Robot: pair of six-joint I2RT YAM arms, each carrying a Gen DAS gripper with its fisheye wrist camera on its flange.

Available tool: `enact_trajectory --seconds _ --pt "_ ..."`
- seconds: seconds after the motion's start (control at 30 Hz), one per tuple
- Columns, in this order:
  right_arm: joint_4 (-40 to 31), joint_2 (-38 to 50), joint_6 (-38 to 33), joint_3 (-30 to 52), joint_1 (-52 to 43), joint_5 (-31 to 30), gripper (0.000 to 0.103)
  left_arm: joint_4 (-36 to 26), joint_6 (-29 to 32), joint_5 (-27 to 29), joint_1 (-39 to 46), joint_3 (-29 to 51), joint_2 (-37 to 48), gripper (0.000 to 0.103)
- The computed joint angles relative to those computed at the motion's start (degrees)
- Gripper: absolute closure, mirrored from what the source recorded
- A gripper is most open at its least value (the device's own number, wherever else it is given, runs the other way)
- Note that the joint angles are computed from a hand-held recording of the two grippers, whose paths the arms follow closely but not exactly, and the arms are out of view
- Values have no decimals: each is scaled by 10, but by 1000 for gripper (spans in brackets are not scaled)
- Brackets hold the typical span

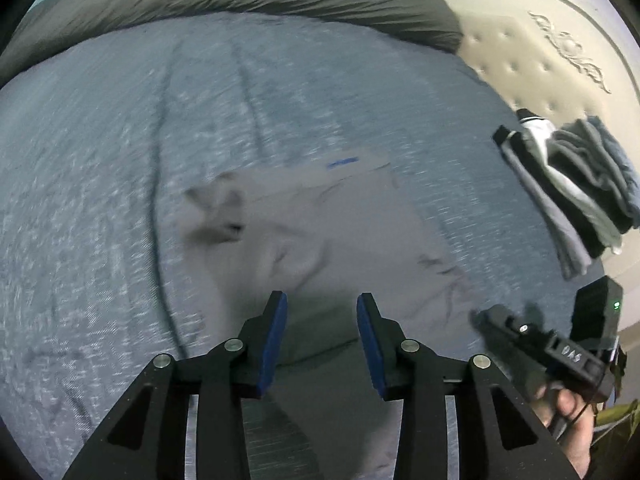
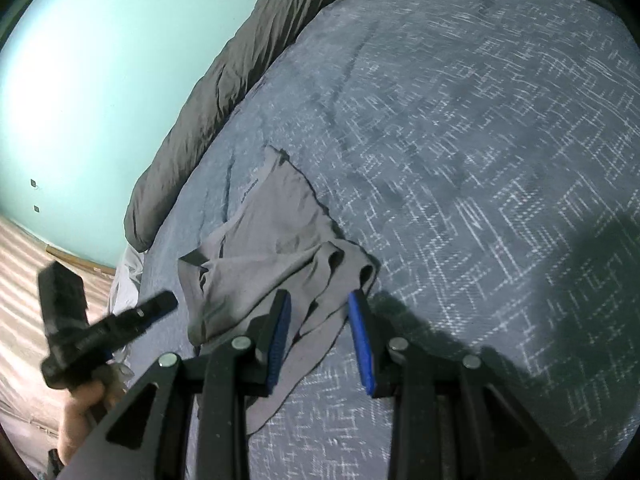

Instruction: Fold clothes

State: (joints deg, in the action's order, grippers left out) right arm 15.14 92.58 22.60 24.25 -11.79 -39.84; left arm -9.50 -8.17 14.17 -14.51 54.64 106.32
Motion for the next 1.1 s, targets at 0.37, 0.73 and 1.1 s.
enact_trajectory --seconds 0.37,0.73,1.1 --pt "16 31 9 14 14 14 73 27 5 17 49 -51 6 62" --pt "31 30 16 5 13 15 73 47 -22 76 77 -68 26 58" --pt "24 34 8 11 3 5 73 62 -25 83 83 -68 26 81"
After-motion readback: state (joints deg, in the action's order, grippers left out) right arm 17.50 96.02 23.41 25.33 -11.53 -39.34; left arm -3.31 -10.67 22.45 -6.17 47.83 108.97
